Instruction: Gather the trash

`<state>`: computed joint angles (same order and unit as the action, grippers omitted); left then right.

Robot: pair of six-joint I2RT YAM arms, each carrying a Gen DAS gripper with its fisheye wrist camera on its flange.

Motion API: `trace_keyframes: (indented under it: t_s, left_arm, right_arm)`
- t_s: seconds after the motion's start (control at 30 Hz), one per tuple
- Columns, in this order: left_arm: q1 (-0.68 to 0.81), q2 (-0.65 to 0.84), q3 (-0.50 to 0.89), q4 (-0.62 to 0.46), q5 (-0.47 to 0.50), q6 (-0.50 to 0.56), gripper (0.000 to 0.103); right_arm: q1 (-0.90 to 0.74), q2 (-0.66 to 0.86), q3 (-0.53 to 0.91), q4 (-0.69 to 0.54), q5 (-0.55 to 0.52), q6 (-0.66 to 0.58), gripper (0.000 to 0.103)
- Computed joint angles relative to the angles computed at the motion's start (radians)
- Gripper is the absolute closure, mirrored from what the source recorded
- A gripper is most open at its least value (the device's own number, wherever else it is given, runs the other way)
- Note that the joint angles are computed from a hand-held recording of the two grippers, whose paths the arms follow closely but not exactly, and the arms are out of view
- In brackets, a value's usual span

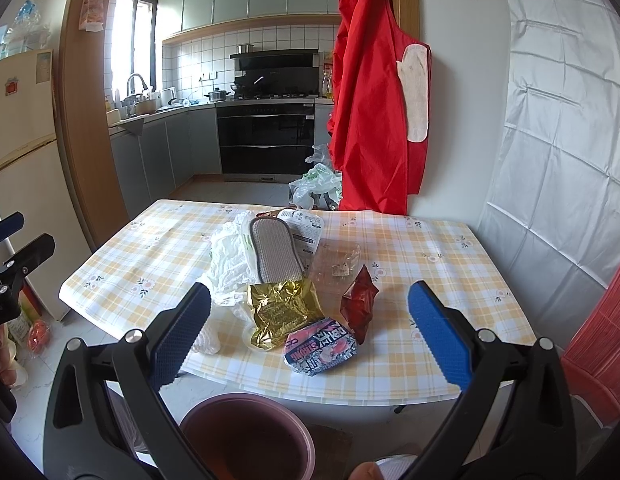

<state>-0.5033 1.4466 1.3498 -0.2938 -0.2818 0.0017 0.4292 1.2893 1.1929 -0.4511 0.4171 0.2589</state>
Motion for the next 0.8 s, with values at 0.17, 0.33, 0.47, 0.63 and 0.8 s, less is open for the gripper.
trace_keyframes:
  t_s: [0.17, 0.33, 0.47, 0.63, 0.8]
  left_arm:
    - [0.0, -0.001, -0.003, 0.002, 0.001, 0.002, 0.005]
    - [0.0, -0.008, -0.019, 0.014, 0.006, 0.004, 0.005]
    - [0.006, -0.013, -0.032, 0.02, 0.029, 0.004, 0.005]
    - [0.032, 0.003, -0.037, 0.026, 0.107, 0.002, 0.005]
    - [0.082, 0.073, -0.048, 0.036, 0.174, -0.022, 0.005]
  right_arm:
    - [-0.002, -0.001, -0.012, 0.009, -0.003, 0.001, 0.006]
    - [0.0, 0.0, -0.015, 0.013, 0.0, 0.001, 0.006]
    - [-0.001, 0.001, -0.022, 0.014, -0.005, 0.013, 0.006]
    - [-0.024, 0.017, -0.048, 0.04, -0.023, 0.025, 0.006]
    - [-0.086, 0.036, -0.142, 0.179, -0.106, 0.073, 0.006]
